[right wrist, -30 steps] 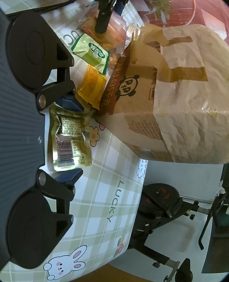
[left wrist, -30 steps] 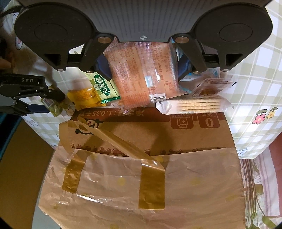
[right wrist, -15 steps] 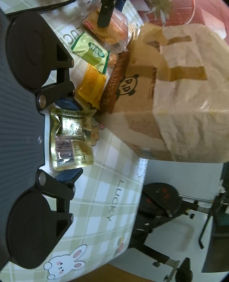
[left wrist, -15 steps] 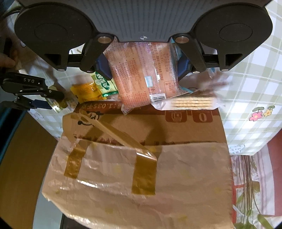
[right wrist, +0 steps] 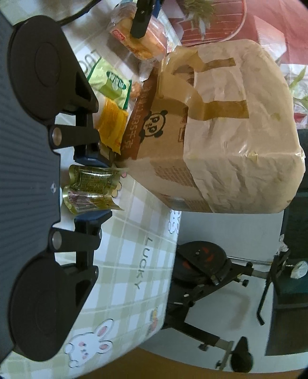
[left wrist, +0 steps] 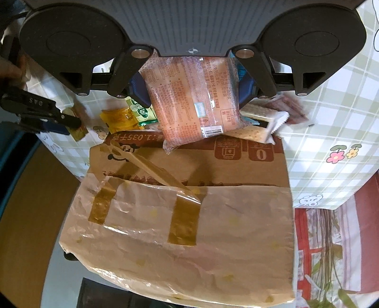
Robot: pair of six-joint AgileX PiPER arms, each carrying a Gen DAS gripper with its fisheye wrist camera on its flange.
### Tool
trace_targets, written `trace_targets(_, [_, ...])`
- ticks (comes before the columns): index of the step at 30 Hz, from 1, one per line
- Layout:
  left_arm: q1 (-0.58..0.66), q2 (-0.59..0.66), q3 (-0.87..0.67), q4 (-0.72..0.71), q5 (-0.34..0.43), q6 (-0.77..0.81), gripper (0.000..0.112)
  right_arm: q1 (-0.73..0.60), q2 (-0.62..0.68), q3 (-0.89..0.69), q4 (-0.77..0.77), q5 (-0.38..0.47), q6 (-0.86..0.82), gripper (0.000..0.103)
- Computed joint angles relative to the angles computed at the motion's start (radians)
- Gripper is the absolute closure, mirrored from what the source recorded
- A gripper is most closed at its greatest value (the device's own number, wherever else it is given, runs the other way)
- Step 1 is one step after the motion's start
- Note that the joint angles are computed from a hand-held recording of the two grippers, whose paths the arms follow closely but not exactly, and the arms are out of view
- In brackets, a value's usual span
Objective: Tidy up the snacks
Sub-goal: 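Lift both held snacks and carry them over the box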
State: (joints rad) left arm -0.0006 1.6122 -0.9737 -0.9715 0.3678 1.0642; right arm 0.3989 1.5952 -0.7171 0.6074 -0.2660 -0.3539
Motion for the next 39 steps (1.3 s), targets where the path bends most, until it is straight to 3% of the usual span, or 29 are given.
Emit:
trace_targets(2, [0.014, -0.008, 0.002, 0.001, 0.01, -0.009, 0.035, 0.013, -0.02, 0.021, -0.016, -0.008, 0.061, 0.064])
trace_targets(7, [0.033, -0.024, 0.007, -0.034, 0.022, 0.022, 0.035, 0.071, -0.07, 0.032, 0.128, -0.016, -0.034, 0.064])
trace_targets(16, [0.114, -0.077, -0.01, -0.106, 0.101, 0.162, 0.035, 0.194, -0.151, -0.011, 0.482, -0.033, -0.411, 0.064])
trace_targets(24, [0.189, -0.112, -0.067, -0.113, 0.207, 0.165, 0.035, 0.277, -0.207, -0.085, 0.706, -0.075, -0.664, 0.064])
trace_targets(33, [0.234, -0.114, -0.208, -0.185, 0.319, 0.214, 0.035, 0.297, -0.25, -0.204, 0.777, -0.094, -0.788, 0.064])
trace_targets(39, [0.189, -0.06, -0.362, -0.184, 0.299, 0.193, 0.035, 0.229, -0.212, -0.337, 0.784, -0.023, -0.856, 0.064])
